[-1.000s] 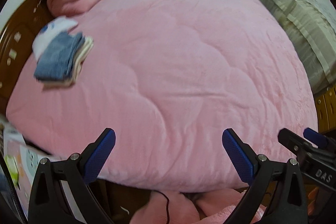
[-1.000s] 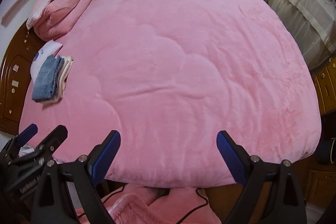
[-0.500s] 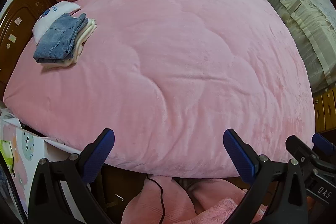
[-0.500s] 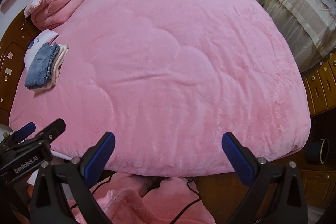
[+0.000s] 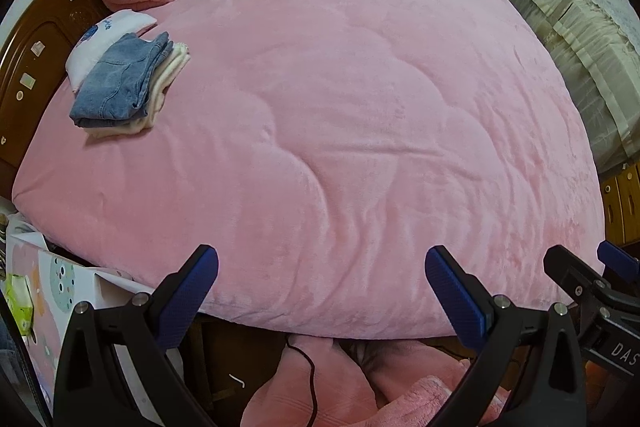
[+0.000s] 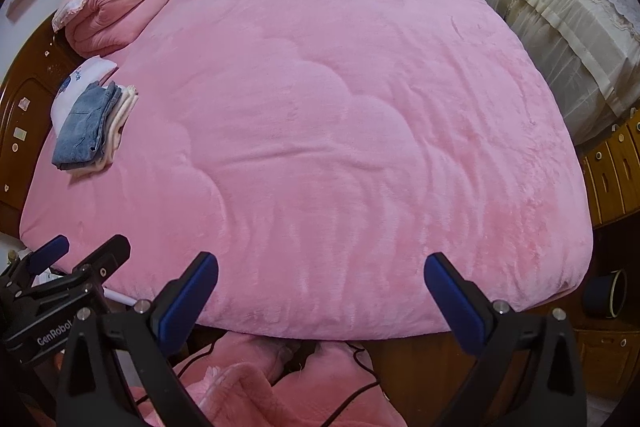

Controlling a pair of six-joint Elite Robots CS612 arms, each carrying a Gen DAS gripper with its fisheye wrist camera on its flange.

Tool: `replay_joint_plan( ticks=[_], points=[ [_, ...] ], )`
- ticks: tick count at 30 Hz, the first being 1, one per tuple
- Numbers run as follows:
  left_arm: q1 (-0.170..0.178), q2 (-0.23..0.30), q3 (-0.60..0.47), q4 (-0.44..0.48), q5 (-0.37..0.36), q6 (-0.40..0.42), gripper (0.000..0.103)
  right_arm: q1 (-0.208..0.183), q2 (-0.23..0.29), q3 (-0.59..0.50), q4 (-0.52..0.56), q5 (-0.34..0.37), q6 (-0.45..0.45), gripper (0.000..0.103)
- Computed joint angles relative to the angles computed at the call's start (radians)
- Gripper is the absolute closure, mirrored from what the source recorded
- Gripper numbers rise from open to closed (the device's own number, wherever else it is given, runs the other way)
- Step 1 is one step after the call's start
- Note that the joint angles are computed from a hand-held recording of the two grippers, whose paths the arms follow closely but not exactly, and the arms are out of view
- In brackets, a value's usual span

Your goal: Fold large clothes

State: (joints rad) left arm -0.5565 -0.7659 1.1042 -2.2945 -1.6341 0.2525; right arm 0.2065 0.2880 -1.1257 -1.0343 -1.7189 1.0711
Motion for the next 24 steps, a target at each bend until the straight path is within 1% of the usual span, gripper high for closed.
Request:
replay_joint_plan(
  ticks=[6,24],
  points=[
    [-0.003,0.006,-0.01,0.004,0.006,0.005,0.001,-0.001,-0.004,0.016,-0.012,0.013,-0.012,0.0],
    [-0.011,0.018,-0.03,-0.015,0.02,0.015,0.001,-0.003,-0.032,0.073,-0.025,-0.002,-0.035,0.0]
  ],
)
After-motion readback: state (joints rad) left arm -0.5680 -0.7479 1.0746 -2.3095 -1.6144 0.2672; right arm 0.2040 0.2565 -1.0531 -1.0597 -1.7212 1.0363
